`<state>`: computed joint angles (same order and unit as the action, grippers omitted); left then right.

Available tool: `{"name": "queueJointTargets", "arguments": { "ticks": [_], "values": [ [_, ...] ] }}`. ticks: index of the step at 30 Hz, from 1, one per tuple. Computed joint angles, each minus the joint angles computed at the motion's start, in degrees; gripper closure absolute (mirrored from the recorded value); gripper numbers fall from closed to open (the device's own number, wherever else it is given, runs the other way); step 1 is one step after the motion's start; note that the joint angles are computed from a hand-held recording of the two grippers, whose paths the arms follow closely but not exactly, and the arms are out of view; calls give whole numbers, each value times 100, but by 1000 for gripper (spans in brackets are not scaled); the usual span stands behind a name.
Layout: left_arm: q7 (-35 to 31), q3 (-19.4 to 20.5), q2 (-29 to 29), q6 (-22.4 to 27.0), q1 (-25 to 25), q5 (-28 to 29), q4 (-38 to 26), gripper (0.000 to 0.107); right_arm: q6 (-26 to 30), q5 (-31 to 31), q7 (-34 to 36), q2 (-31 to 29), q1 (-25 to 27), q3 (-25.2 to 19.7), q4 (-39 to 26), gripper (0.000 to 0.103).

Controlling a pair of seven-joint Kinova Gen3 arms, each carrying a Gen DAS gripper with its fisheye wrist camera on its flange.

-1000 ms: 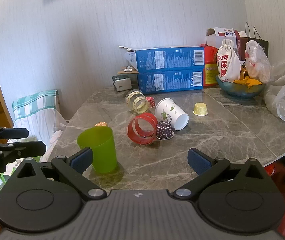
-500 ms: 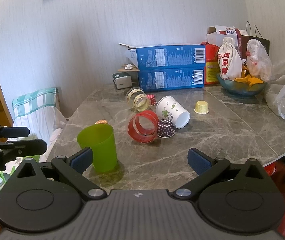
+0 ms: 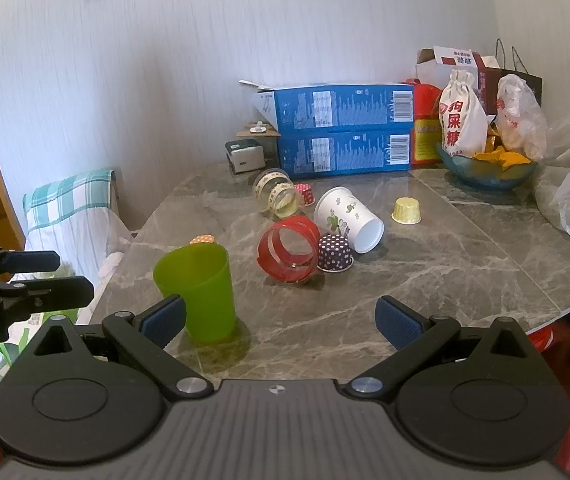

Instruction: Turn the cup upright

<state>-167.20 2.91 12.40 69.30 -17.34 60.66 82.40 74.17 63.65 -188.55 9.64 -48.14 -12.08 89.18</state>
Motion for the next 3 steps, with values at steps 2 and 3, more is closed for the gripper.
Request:
{"name": "queueJointTargets", "arguments": {
  "ticks": [2, 3],
  "values": [
    [-17, 2, 48, 29, -18, 45, -28, 4, -53, -25, 5, 21, 27, 12, -12, 1],
    [-15, 3, 78, 22, -28, 55, -55, 4, -102, -35, 2, 26, 43, 20, -5, 1]
  ]
}}
